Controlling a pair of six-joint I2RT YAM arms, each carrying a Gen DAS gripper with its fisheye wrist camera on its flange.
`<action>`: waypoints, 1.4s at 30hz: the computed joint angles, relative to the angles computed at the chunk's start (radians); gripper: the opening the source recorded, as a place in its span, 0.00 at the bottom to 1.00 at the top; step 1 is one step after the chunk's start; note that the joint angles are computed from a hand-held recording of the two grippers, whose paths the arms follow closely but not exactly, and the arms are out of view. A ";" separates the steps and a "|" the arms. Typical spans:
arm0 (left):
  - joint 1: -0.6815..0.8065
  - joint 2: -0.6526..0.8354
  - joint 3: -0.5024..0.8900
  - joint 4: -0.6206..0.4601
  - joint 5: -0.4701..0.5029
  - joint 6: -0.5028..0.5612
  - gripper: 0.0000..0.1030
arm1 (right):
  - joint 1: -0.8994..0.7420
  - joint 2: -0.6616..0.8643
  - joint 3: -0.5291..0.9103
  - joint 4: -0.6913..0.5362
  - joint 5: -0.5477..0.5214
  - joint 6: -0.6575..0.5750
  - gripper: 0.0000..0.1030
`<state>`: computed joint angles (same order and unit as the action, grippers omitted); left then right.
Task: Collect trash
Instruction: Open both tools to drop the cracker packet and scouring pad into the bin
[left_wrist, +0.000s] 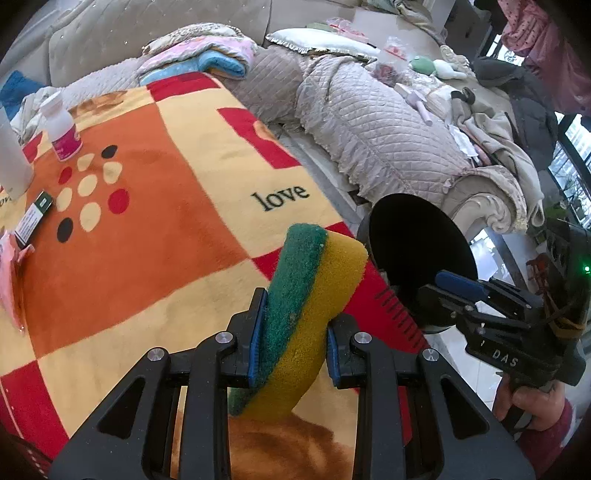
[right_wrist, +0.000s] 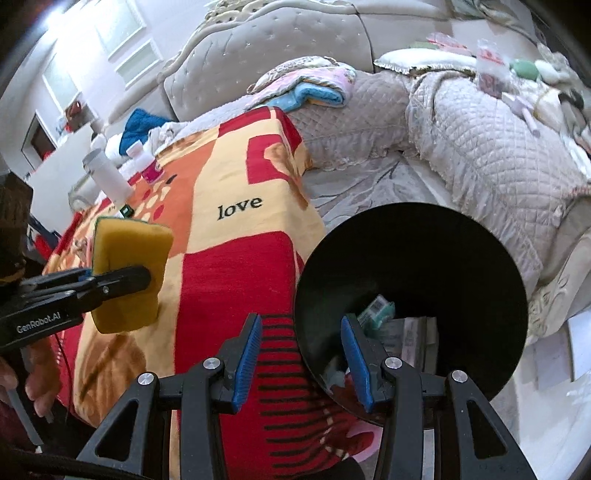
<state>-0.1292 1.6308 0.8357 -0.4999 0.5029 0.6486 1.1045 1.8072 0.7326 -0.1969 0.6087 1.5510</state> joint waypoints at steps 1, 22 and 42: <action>0.001 0.001 0.003 -0.008 0.004 0.002 0.24 | -0.001 0.000 -0.001 -0.008 -0.002 0.011 0.42; -0.279 0.057 0.024 0.032 0.180 -0.269 0.26 | 0.035 -0.089 -0.167 -0.138 -0.030 0.295 0.59; -0.291 0.060 -0.032 0.170 0.072 -0.335 0.60 | 0.018 -0.035 -0.183 -0.028 -0.073 0.263 0.62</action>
<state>-0.4200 1.6907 0.8036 -0.3303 0.5749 0.3136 1.1221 1.7723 0.5494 -0.2250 0.5355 1.8143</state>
